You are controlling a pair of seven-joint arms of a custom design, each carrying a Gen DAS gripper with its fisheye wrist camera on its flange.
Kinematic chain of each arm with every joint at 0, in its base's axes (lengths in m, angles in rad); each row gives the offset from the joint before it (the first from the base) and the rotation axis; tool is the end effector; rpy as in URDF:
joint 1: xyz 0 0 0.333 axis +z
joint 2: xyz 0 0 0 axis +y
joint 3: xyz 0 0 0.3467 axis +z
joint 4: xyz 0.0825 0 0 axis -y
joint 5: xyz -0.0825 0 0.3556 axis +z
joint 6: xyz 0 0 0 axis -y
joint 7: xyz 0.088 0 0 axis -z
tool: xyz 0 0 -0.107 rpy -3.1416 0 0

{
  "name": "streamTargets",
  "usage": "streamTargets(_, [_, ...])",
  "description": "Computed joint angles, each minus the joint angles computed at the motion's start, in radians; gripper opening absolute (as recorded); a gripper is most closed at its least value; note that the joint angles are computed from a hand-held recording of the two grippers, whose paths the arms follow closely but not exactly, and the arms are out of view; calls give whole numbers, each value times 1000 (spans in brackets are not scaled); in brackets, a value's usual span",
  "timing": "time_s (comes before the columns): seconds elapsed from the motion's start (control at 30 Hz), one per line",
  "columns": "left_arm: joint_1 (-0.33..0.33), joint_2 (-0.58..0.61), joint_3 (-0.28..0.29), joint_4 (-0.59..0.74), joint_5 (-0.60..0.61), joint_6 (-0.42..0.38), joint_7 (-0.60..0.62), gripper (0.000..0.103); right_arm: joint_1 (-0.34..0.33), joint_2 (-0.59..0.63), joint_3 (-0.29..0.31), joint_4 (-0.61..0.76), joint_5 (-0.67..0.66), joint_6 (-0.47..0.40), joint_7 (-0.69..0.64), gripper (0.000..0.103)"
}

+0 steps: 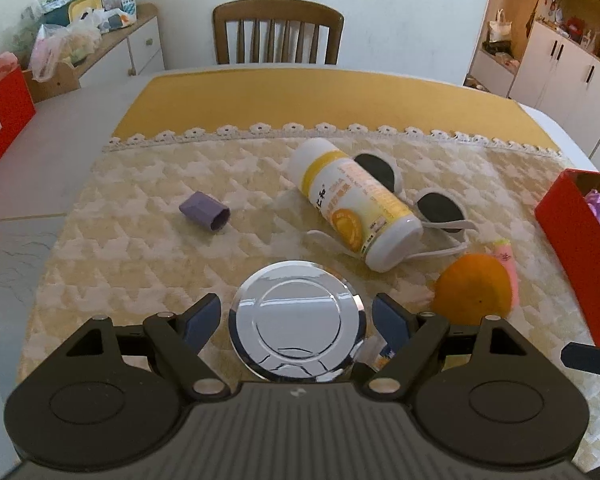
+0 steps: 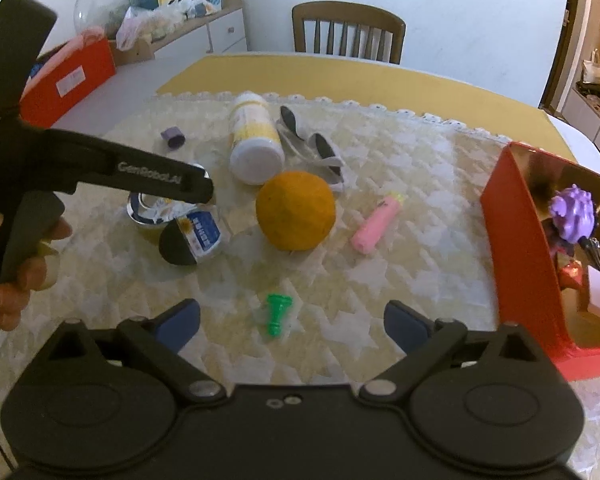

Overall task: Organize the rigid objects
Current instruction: 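Grasp the green plastic piece with the right tool while the left tool grasps the silver round lid, then carry the green piece and silver lid over the red tin box with both tools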

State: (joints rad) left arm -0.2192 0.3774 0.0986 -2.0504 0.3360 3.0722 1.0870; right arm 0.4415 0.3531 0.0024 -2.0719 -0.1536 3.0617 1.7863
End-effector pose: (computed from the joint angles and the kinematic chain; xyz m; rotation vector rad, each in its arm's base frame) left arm 0.6221 -0.1080 0.3746 -1.8728 1.8421 -0.6594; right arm 0.5609 0.2800 0.3815 -2.1195 1.4403 -0.4419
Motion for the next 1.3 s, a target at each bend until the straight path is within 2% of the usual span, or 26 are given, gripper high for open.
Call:
streamTargets(0.03, [-7,7,8,7,2,-8,-5,83,3,7,-2,8,-2,-7,0,95])
streamTargets(0.13, [29,21,-29,20,-27,-21,11,83,10,25,-9,28,-7,-23,2,88])
streamTargets(0.2, [35,28,-35,24,-38,-27,14,83,17,33,-18,35,-15,-27,7,73])
streamTargets(0.23, [38,31,-38,24,-43,-27,17,83,16,37,-17,39,-15,-30,8,70])
streamTargets(0.3, [24,33,-20,19,-36,-12,9,83,12,42,-12,43,-13,-33,7,68])
streamTargets(0.5, [10,34,-3,8,-39,15,14,83,43,48,-45,47,-41,-18,30,49])
streamTargets(0.57, [5,33,5,3,-40,27,17,78,52,47,-54,47,-50,-18,39,43])
streamTargets(0.67, [20,31,-10,-1,-55,33,38,78,72,43,-74,39,-71,-12,57,35])
streamTargets(0.77, [4,29,9,-8,-60,40,43,77,87,38,-89,32,-94,-6,72,22])
streamTargets(0.83, [-4,26,19,-13,-63,44,40,77,122,34,-127,25,-124,-1,101,12])
streamTargets(1.03, [-23,8,46,-33,-62,51,35,77,150,20,-166,5,-178,23,153,12])
streamTargets(1.13, [-10,-16,36,-51,-68,57,40,77,150,7,-172,-4,-187,36,171,12])
streamTargets(1.23, [-23,-48,50,-72,-51,55,38,77,139,-13,-163,-17,-187,44,177,12])
streamTargets(1.3, [-9,-73,35,-89,-49,55,42,77,137,-28,-163,-28,-191,50,182,12])
